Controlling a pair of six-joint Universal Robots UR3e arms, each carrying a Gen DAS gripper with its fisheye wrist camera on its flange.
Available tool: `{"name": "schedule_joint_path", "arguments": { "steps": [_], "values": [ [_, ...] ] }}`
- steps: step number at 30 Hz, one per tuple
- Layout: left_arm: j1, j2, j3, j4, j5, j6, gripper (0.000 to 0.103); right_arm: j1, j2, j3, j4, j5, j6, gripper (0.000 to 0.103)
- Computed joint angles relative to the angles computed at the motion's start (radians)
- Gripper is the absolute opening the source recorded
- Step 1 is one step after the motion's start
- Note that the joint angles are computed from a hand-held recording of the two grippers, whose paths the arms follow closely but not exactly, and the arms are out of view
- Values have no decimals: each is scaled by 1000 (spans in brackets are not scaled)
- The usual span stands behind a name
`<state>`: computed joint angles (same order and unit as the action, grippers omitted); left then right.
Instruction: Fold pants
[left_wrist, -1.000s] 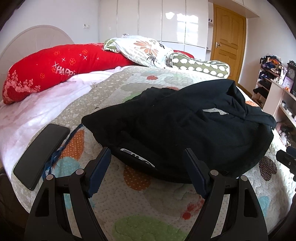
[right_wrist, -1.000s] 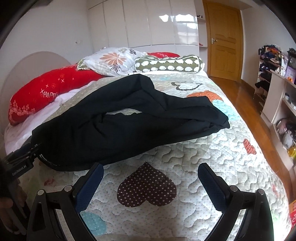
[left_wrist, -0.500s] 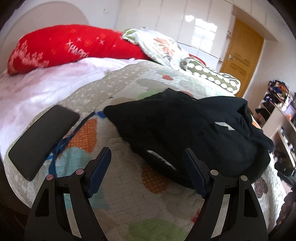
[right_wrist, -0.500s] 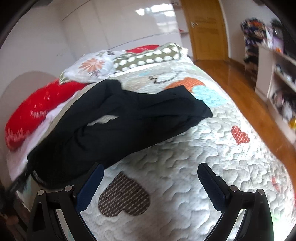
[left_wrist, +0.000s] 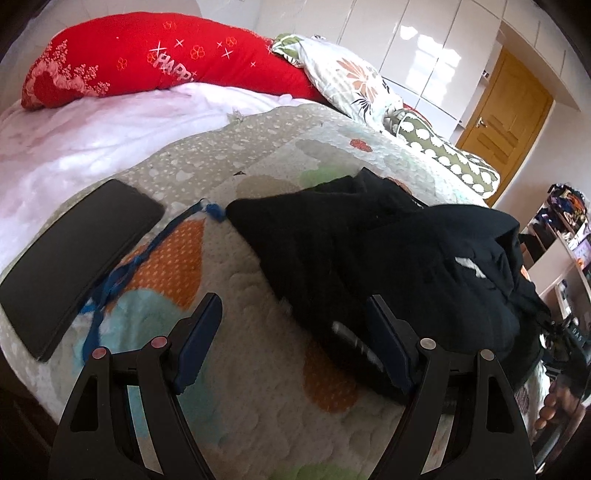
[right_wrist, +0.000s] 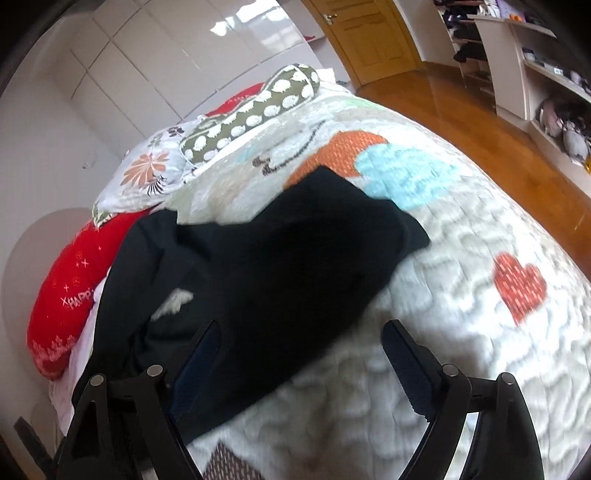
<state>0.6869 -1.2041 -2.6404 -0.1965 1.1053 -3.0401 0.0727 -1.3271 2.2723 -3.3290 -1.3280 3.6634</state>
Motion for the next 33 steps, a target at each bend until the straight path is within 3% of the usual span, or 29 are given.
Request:
{"name": "schedule_joint_path", "arguments": {
  "steps": [3, 4, 6, 8, 9, 14, 17, 19, 21, 24, 26, 27, 29, 33],
  "values": [
    [-54, -145, 82, 35, 9, -28, 80, 20, 38, -42, 26, -53, -18, 30],
    [-54, -167, 99, 21, -7, -25, 80, 2, 33, -12, -11, -26, -15, 21],
    [-42, -193, 118, -6, -51, -10, 75, -48, -9, 77, -75, 45, 6, 9],
    [-16, -149, 100, -36, -86, 14, 54, -66, -91, 157, -95, 53, 19, 7],
    [-2, -123, 93, -62, -99, 27, 53, -69, -182, 229, -102, 37, 18, 5],
    [15, -95, 79, -93, -104, 32, 53, -72, -528, 380, 116, -10, -45, 3],
    [-1, -104, 79, -71, -83, 21, 53, -96, -607, 391, 251, -10, -74, 3],
    [-7, -110, 74, -49, -74, 18, 53, -93, -627, 381, 256, -19, -53, 3],
    [-19, -123, 77, -36, -60, 13, 53, -71, -584, 339, 229, -20, -51, 6],
    [-22, -131, 74, -20, -56, 15, 53, -47, -436, 237, 168, 71, -73, 12],
    [-28, -138, 73, -9, -49, 15, 53, -23, -320, 151, 151, 96, -64, 30],
    [-28, -139, 72, -7, -48, 17, 53, 10, -248, 73, 187, 59, -64, 46],
    [-29, -144, 71, -1, -47, 18, 54, 63, -143, -76, 316, -24, -92, 47],
    [-43, -166, 80, 12, -35, 13, 55, 84, 43, -350, 483, -92, -162, 47]
  ]
}}
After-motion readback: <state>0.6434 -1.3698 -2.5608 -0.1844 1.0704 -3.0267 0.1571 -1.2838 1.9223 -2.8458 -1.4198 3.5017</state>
